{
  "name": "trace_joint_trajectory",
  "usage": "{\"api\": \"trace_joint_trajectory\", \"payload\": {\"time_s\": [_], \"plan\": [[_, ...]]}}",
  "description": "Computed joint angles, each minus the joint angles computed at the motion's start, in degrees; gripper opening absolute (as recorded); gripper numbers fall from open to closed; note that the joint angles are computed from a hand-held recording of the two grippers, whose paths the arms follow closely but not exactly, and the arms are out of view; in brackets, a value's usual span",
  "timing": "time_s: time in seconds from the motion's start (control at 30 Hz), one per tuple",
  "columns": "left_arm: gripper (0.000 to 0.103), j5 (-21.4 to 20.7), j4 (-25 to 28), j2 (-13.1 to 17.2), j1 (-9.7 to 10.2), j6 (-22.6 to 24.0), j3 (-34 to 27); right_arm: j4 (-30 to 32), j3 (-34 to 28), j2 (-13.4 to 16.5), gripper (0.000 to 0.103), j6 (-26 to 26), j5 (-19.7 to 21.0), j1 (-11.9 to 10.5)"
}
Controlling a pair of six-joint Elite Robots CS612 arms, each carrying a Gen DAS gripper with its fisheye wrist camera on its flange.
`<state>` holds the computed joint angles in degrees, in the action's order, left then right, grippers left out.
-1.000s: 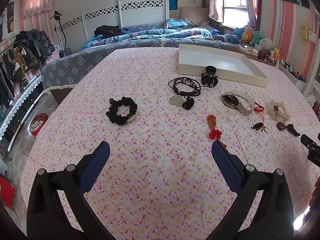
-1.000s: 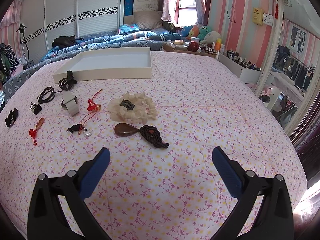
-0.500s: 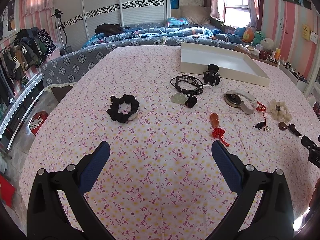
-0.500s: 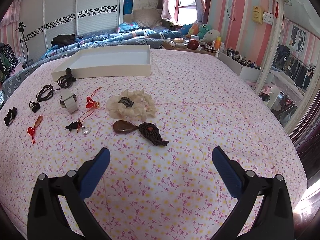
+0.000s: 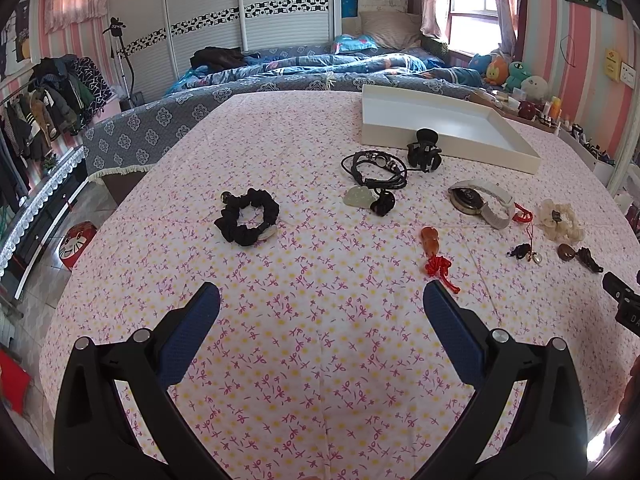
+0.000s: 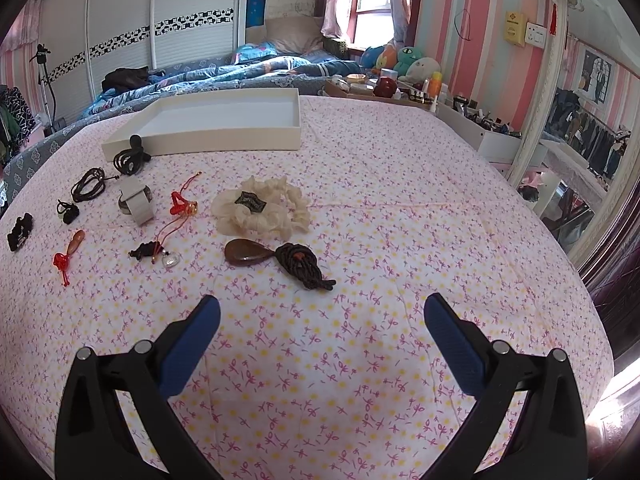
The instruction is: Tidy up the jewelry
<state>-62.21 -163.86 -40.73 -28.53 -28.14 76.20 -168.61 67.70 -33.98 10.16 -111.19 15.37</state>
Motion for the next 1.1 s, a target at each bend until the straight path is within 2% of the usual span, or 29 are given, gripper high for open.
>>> {"api": "trace_joint_trajectory", "payload": {"time_s": [0.43,0.8,1.0,1.1], "plan": [[0.100,-0.76,0.85,-0.01,0.51,-0.66,-0.07,0.06,-0.80,0.49,0.102,-1.72,-2.38,0.51],[0.100,-1.24,2.12,0.16,1.00,-1.17,-0.40,2.48,-1.22,0.29,0.102,-0.79,-0.72,0.24],[0.100,-2.78,1.53,0.31,1.59,-0.40,-0.56,4.79,-1.30,0.05,0.102,1.59,2.39,-0.40],[0.100,-3.06,1.65,0.44,1.91,-0.18,-0.95,5.58,-1.71,0.21,0.102,2.19,2.34,-0.46]]}}
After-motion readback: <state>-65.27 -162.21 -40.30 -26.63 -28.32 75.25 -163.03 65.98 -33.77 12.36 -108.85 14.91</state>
